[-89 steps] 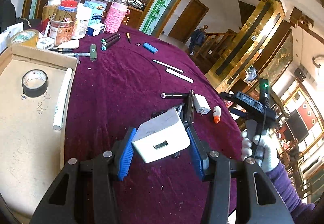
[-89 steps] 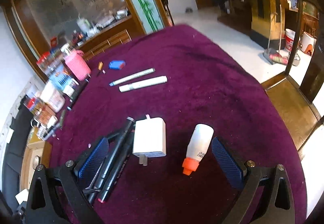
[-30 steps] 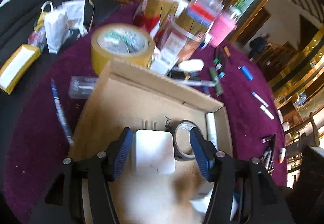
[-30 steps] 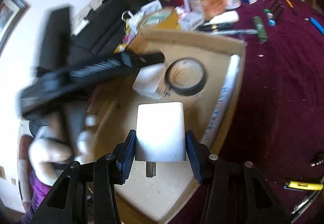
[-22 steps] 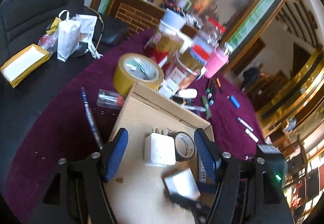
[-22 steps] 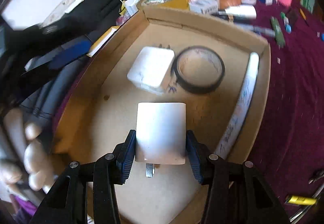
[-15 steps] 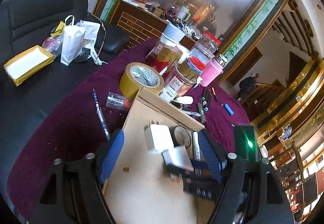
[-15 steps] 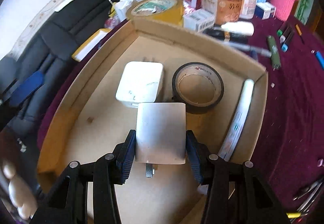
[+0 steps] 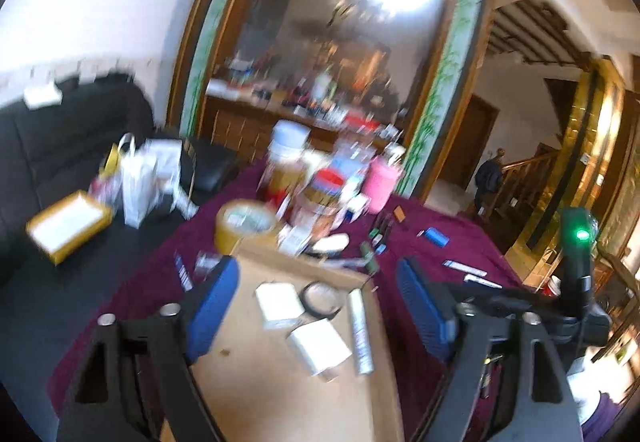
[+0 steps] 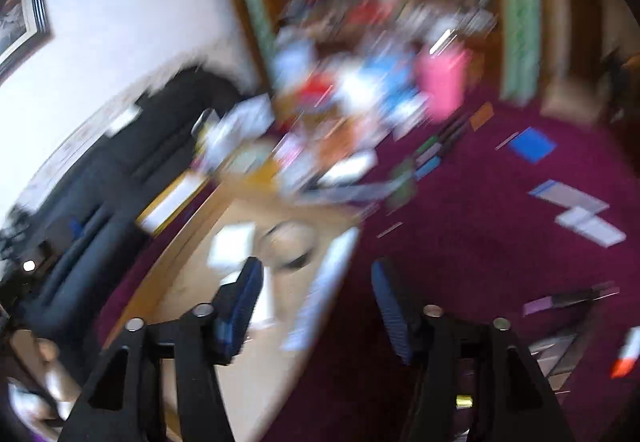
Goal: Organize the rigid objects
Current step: 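Move both tools back over the remaining markers and bottle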
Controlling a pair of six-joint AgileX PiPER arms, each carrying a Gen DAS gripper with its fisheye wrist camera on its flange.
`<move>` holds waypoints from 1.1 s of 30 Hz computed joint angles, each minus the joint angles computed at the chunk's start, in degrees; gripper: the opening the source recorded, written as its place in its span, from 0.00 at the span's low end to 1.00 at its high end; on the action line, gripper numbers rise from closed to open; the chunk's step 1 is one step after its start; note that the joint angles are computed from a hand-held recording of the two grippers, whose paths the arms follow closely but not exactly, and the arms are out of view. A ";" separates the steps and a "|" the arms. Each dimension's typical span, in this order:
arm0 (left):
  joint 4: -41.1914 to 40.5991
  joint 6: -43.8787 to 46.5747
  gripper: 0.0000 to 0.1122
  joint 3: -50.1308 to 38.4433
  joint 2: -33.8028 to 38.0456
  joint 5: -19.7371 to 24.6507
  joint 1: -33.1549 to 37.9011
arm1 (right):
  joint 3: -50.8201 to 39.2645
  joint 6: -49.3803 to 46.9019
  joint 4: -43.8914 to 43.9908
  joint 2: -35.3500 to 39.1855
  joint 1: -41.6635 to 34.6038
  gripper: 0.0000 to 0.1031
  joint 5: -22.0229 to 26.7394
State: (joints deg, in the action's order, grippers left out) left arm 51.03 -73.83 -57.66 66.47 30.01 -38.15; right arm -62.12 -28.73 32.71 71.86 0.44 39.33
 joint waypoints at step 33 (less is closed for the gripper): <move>-37.25 41.57 0.91 -58.70 54.87 23.13 -15.91 | -1.80 -39.74 32.71 25.61 -61.68 0.99 9.52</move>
State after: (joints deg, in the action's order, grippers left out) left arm 13.78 -32.26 -116.36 121.34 53.14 -54.06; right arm -63.92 -68.46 65.42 97.47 -61.24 48.85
